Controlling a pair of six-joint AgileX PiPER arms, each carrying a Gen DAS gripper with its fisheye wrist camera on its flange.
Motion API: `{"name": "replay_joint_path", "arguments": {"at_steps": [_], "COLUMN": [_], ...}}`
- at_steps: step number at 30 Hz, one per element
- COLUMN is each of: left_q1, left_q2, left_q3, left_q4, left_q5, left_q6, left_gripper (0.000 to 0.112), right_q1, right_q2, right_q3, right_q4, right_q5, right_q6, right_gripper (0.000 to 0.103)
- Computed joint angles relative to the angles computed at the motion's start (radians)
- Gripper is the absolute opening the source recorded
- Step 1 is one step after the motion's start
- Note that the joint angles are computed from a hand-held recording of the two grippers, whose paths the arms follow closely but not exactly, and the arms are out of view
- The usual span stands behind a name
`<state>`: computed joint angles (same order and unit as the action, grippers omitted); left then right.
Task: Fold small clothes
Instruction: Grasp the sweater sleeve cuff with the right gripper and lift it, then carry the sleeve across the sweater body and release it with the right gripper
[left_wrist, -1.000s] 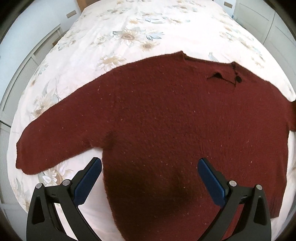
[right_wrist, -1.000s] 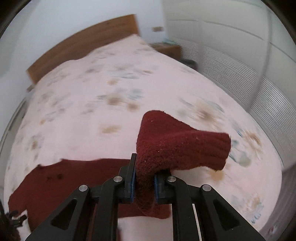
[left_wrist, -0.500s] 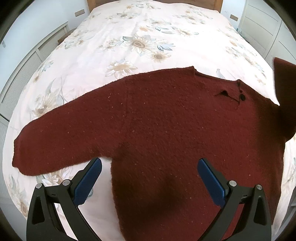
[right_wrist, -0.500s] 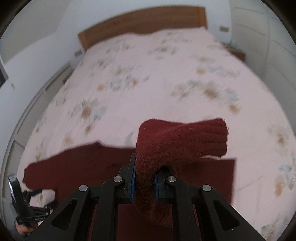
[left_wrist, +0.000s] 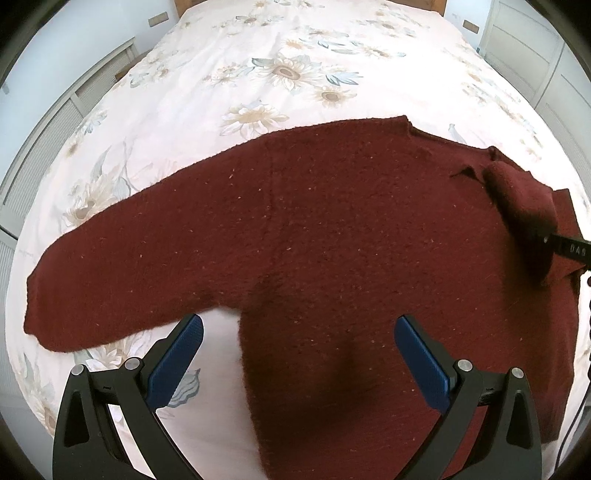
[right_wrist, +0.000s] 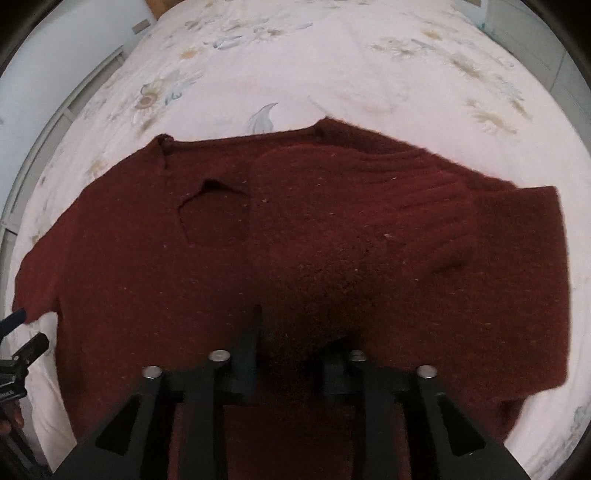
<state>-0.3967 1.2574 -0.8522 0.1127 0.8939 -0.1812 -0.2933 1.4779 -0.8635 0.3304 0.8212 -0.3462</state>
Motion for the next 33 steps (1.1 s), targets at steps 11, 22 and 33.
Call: {"name": "replay_joint_path", "arguments": {"at_steps": [11, 22, 33], "left_q1": [-0.055, -0.321, -0.617], "left_q2": [0.026, 0.22, 0.64], "left_q3": [-0.035, -0.257, -0.754], "left_q4": [0.021, 0.015, 0.085], "left_q5": [0.018, 0.013, 0.12], "left_q6": [-0.022, -0.088, -0.13], "left_gripper": [0.102, 0.102, 0.102], "right_q1": [-0.27, -0.747, -0.887], "right_q2": [-0.21, -0.17, -0.09], "right_q3": [0.011, 0.027, 0.042], "right_q4": [-0.025, -0.007, 0.045], "right_q5": [0.169, 0.185, 0.182], "right_q6": [-0.233, -0.495, -0.58], "right_gripper": [0.081, 0.081, 0.081]}}
